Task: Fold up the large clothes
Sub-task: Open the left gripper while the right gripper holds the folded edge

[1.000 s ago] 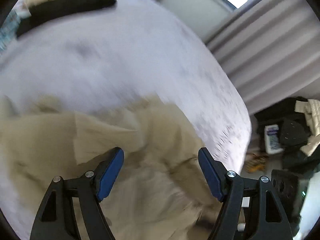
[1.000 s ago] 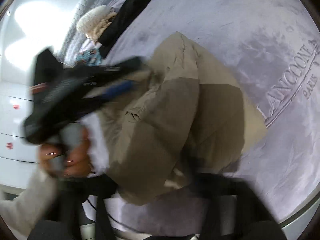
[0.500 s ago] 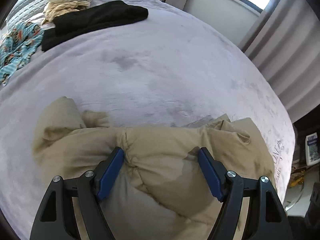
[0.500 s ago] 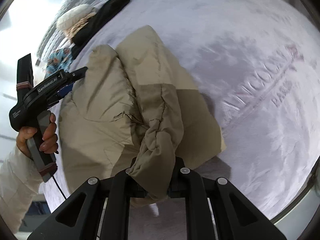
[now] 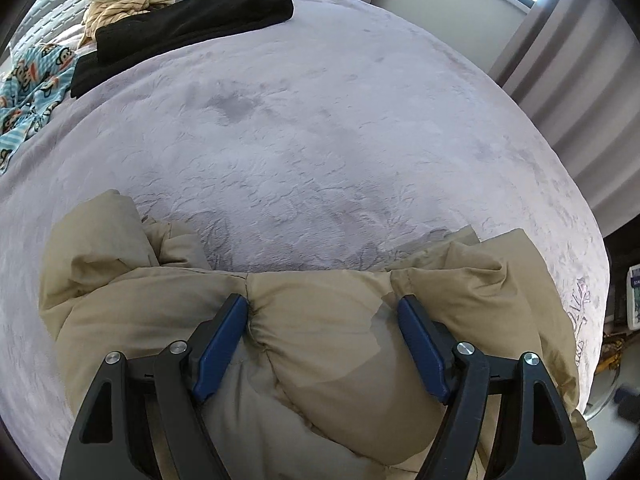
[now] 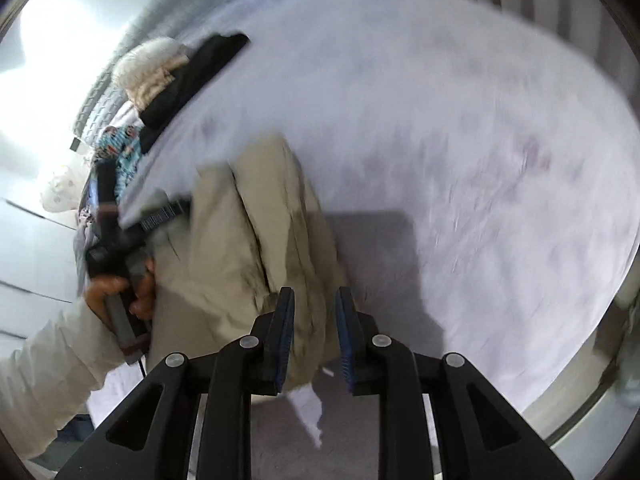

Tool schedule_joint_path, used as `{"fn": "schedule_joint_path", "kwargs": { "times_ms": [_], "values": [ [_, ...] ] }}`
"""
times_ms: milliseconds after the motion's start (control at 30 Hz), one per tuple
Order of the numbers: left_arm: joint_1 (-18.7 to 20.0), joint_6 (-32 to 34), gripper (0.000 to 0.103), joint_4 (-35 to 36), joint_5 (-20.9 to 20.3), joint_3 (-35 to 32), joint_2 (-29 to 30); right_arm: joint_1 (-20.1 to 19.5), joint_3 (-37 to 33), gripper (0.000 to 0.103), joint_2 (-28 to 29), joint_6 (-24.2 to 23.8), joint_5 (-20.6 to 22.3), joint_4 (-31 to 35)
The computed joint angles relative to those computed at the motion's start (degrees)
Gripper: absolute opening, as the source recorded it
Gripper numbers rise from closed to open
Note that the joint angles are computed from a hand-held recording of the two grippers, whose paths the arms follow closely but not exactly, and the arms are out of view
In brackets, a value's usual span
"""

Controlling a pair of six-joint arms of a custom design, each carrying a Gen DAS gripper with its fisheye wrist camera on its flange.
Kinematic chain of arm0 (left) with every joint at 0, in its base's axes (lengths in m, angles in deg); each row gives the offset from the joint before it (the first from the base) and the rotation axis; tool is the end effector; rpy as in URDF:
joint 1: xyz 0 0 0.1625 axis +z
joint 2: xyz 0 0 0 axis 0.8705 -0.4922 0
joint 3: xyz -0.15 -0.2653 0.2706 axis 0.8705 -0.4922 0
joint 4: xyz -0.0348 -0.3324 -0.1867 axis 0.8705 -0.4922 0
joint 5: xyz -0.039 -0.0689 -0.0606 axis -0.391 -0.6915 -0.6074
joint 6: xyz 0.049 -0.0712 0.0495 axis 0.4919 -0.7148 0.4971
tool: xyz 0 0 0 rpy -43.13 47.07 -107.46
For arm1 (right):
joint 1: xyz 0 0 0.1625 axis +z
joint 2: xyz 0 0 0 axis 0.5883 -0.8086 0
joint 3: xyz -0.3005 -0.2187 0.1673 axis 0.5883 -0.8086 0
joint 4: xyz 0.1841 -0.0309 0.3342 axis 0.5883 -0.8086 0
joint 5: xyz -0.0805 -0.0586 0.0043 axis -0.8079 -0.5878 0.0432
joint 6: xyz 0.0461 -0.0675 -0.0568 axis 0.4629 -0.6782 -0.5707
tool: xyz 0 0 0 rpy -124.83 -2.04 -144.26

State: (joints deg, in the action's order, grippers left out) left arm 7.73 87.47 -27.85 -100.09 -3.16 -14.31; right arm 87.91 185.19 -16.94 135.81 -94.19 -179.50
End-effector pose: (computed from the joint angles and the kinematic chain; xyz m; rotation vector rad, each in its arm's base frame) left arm -0.0867 -0.7057 0.3411 0.6921 2.5550 -0.2482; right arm 0.4037 -0.4731 0.0788 -0.3973 -2.6156 0.8470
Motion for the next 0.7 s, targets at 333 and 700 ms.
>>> {"fn": "schedule_joint_path", "kwargs": {
  "times_ms": [333,700],
  "values": [
    [-0.6,-1.8,0.079,1.3,1.4,-0.4,-0.3,-3.1,-11.4,0.023,8.2,-11.5,10.9,9.3],
    [-3.9,-9.9,0.079,6.8,4.7,4.9,-12.4,-6.2,-9.6,0.023,8.8,-13.6,15.8,10.6]
  ]
}}
